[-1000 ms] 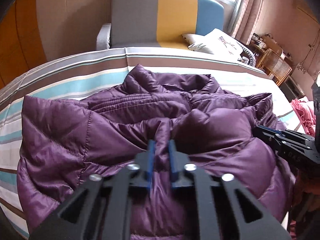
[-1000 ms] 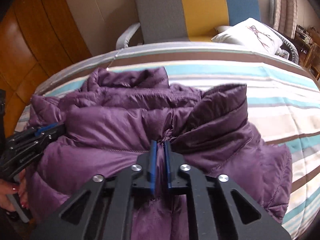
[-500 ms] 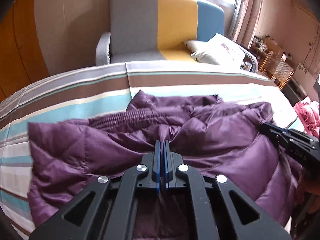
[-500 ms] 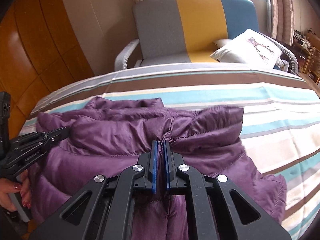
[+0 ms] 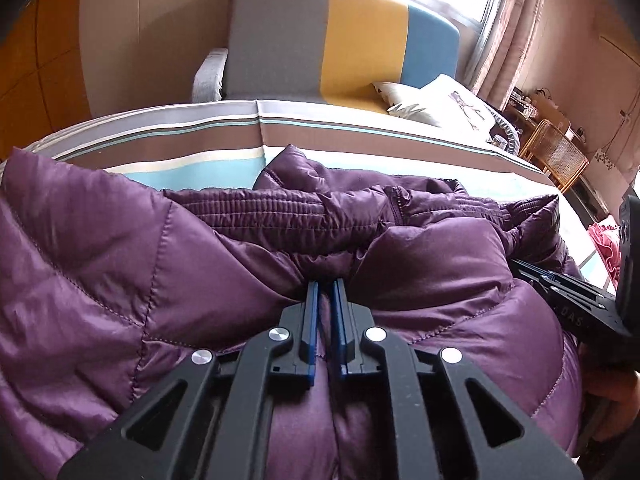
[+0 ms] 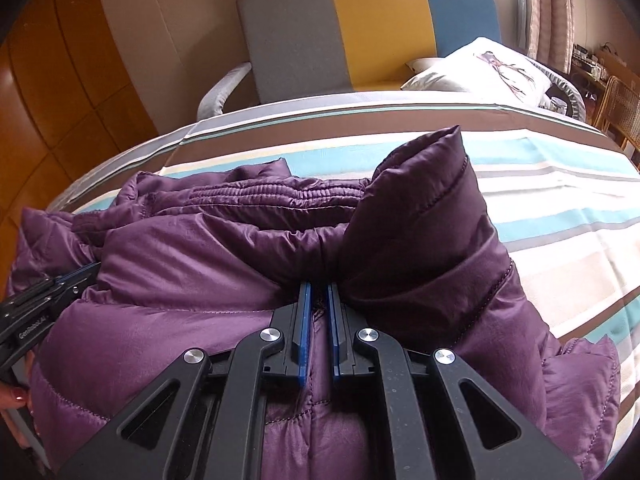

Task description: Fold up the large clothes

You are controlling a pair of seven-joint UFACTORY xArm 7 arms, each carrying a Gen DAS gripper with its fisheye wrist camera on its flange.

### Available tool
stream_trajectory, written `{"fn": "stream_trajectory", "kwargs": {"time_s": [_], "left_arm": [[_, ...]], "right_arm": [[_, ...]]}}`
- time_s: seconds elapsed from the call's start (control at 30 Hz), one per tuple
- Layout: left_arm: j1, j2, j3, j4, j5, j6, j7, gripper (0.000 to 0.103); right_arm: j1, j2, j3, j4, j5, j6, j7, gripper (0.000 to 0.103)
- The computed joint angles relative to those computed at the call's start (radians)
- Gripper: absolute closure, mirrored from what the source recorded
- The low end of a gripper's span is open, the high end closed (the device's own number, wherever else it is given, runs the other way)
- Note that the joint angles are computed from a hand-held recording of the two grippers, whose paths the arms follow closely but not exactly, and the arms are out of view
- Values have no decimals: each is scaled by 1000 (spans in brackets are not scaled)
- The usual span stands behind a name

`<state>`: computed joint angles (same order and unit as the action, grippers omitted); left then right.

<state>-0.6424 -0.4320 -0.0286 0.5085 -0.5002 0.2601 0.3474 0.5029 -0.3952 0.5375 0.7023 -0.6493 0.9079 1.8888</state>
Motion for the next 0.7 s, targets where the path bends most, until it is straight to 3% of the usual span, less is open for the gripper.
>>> {"fn": "stream_trajectory", "kwargs": {"time_s": [0.07, 0.1, 0.13, 0.2, 0.33, 0.47, 0.6, 0.7], "left_arm": [[9, -20, -4, -5, 10, 21, -8, 91], [29, -42, -19, -9, 31, 40, -25, 83], [39, -62, -26, -15, 46, 49, -35, 62], [64, -126, -45, -42, 85, 45, -53, 35], [152, -199, -84, -61, 208, 57, -128, 34], [279, -202, -135, -54, 337, 44, -230, 27], [355, -136, -148, -37, 420, 45, -324, 25], [317, -83, -99, -54, 417, -8, -323, 21]], "right_arm": [[0, 3, 0, 4, -1, 7, -5, 97], [0, 5, 0, 7, -2, 11, -6, 97], [0, 8, 1, 10, -3, 16, -6, 97], [3, 11, 5, 19, -5, 32, -8, 97], [17, 3, 26, 50, -19, 97, -12, 90], [28, -24, 61, 81, -37, 210, -4, 63], [37, -63, 37, 57, 31, 278, 5, 63], [39, -113, -12, -34, 87, 174, 35, 63]]}}
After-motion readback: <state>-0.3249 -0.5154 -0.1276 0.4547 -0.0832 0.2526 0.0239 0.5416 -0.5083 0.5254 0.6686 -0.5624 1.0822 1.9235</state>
